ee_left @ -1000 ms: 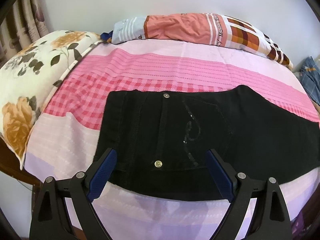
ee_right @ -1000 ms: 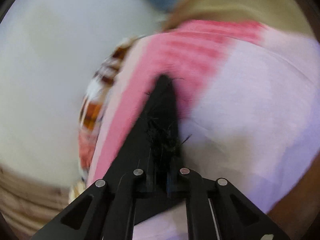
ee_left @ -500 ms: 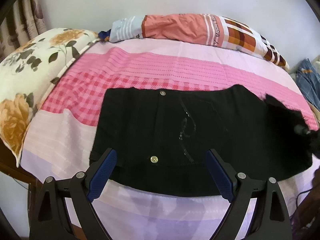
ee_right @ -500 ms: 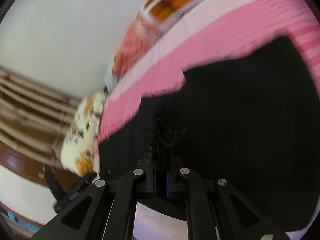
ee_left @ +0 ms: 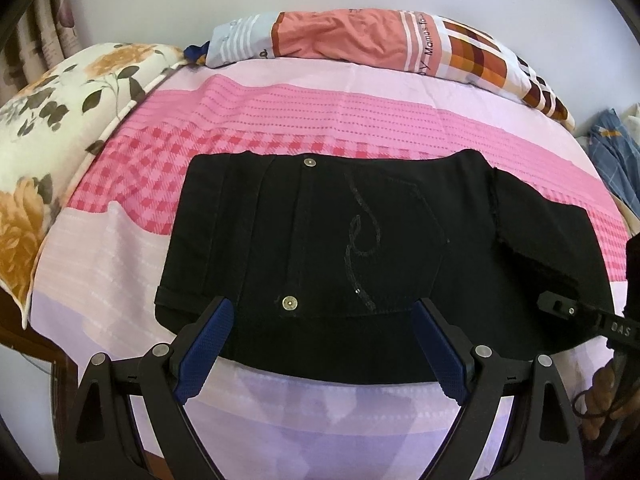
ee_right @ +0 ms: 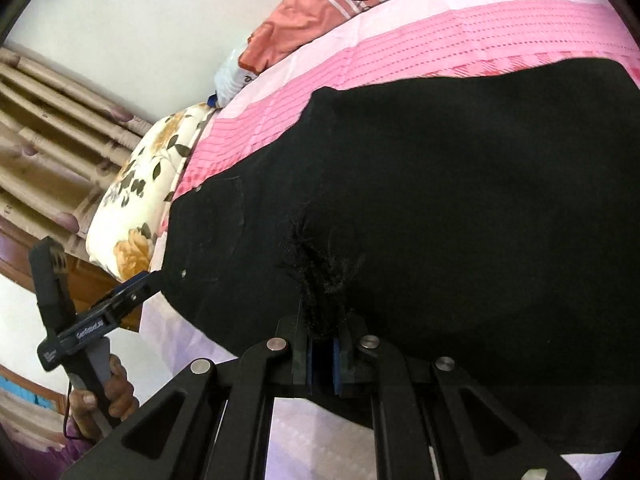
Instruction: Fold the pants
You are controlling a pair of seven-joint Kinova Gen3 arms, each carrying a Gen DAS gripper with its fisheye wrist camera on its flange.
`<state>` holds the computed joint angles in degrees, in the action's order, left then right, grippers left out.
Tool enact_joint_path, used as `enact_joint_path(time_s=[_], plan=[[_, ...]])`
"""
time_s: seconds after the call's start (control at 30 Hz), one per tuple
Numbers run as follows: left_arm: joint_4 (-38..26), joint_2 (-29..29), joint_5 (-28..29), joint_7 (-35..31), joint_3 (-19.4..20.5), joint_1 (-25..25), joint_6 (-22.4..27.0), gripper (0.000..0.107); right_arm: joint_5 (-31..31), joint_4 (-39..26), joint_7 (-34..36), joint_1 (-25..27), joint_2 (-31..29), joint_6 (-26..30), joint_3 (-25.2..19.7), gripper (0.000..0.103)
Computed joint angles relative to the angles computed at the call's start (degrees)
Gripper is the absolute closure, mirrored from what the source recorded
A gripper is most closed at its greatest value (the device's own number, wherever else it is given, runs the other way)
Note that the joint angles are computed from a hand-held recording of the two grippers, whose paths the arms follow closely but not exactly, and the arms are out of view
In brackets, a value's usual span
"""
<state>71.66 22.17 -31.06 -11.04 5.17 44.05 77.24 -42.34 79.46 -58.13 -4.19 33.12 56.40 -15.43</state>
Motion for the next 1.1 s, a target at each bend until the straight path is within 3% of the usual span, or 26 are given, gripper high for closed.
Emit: enact_joint_path(time_s=[0.13,0.23,0.33,0.47,0.53,0.73,0.87,1.0,1.1], plan=[[0.4,-0.2,0.3,0.4,0.0,-0.2,-0.5,0.017,1.9,0.5,1.3,-1.5,-0.6,-1.1,-0.1,0.093],[0.4,-0.1,0.9,0.2,0.2,-0.6,-0.6,0.017,1.4,-0.2,2.8,-0.8,0.1,1.7,-1.1,0.087],[0.3,0.0,0.9,0.0,0.1,-0.5,-0.5,0.017,2.1,-4.4,3.2,4.9,4.1,8.7,-7.7,0.083],[0.6,-0.2,0.6,0.4,0.0,-0.3,-0.6,0.017,-5.5,-6.3,-0.1,14.1,13.1,16.3,-16.5,0.08],[0.8,-0.3,0.9,0.3,0.0,-0.7,-0.8,0.017,-7.6,-6.4,0.0,16.0,12.7,15.6,-15.7,0.07],[0.8,-0.6,0.3,0.8,-0.3,-0.7,0.8,0.017,-12.2,-6.3,0.1,15.9,10.4,12.0,-10.6,0.06],[3.1,-2.6,-0.3,2.0,-0.3,-1.5,0.5,0.017,-6.6,-8.0,-1.7,14.2,12.0,12.1,-13.7,0.06],[9.6,-7.3,-0.3,3.4,0.3,-4.5,-4.1,0.017,1.9,-8.9,1.1,6.7,8.9,11.7,-8.5,0.061],[14.3,-10.3,0.6,0.0,1.5,-8.3,-7.7,0.017,2.2,-10.1,0.1,8.3,9.8,12.7,-11.6,0.06]])
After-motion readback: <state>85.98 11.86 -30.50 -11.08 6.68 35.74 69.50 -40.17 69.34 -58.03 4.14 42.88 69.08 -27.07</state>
